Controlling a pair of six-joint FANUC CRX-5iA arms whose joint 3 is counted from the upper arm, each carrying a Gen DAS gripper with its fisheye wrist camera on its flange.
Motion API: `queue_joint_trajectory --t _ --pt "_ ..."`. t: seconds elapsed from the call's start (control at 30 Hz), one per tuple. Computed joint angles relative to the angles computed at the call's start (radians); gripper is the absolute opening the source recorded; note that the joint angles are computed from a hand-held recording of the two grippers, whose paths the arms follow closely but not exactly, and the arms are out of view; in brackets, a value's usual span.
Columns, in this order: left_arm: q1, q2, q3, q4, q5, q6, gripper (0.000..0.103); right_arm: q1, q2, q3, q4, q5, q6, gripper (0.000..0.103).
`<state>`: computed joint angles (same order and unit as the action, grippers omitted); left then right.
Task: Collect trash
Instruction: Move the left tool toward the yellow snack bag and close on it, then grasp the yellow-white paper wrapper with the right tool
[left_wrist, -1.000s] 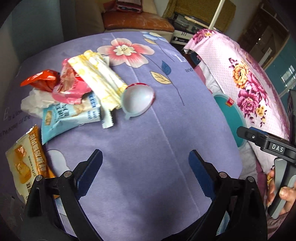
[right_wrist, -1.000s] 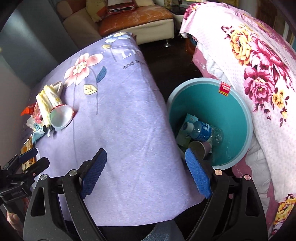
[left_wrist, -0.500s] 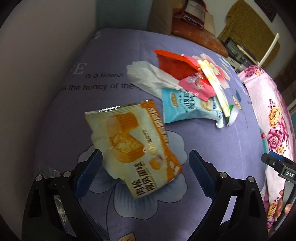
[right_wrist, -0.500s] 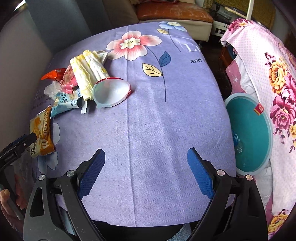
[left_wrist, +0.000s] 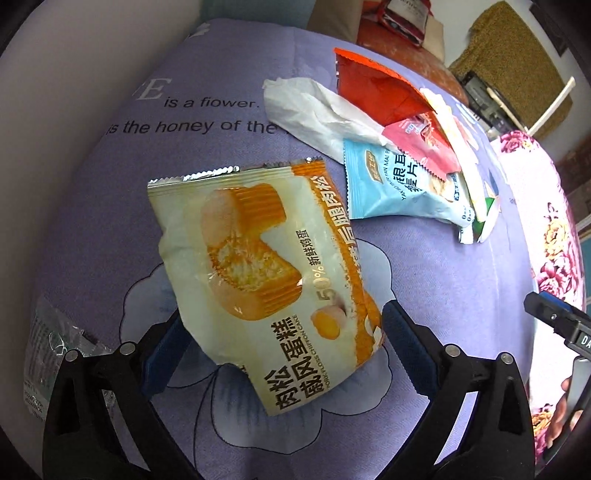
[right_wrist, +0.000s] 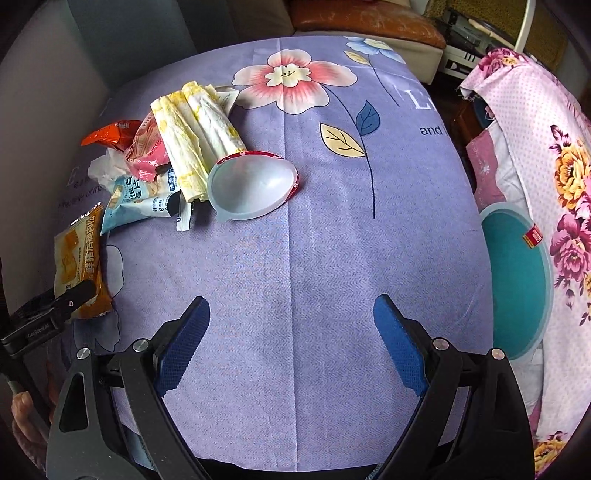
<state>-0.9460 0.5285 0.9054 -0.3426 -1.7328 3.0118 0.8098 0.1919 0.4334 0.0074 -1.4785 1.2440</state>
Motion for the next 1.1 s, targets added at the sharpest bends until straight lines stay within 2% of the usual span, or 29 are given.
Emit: queue_joint_trajectory --t 0.13,0.2,0.23,0.27,0.3,0.4,0.67,0.87,0.97,1.0,1.03,1.1 --pt "-0.005 0.072 0.113 -0.038 -0.09 -0.063 0.099 -0.01 0.023 0.023 -0.003 -0.002 0.0 0.086" --pt "-0.012 0.072 0.116 -0.066 -0.076 -0.06 0.097 -0.014 0.036 0.039 -0.004 -0.002 0.004 0.086" --pt "-0.015 0.061 0.098 -0.08 -0.063 -0.059 0.093 -0.015 0.043 0.049 -0.002 0.0 0.007 0.086" --pt "-0.021 0.065 0.111 -0.102 -0.078 -0.07 0.078 -0.016 0.052 0.061 -0.001 -0.001 0.014 0.086" --pt "-0.021 0.062 0.112 -0.112 -0.077 -0.078 0.068 -0.017 0.062 0.075 -0.001 -0.002 0.022 0.086" --pt "-0.006 0.001 0.021 -0.106 -0.008 -0.046 0.058 -0.02 0.106 0.14 -0.01 -0.014 0.05 0.086" --pt "0.022 -0.094 -0.123 -0.099 0.109 -0.006 0.057 -0.005 0.288 0.405 -0.031 -0.059 0.175 0.086" --pt "0.031 -0.125 -0.172 -0.098 0.152 -0.003 0.057 -0.008 0.472 0.665 -0.077 -0.175 0.236 0.086" --pt "0.036 -0.126 -0.176 -0.097 0.159 -0.006 0.057 -0.007 0.512 0.71 -0.08 -0.189 0.244 0.084" --pt "0.036 -0.127 -0.177 -0.097 0.161 -0.005 0.057 -0.008 0.512 0.707 -0.084 -0.183 0.245 0.07" --pt "0.038 -0.129 -0.182 -0.096 0.166 -0.004 0.057 -0.01 0.517 0.718 -0.098 -0.19 0.247 0.05" --pt "0.041 -0.133 -0.189 -0.099 0.171 -0.006 0.057 -0.013 0.525 0.736 -0.126 -0.209 0.258 0.034"
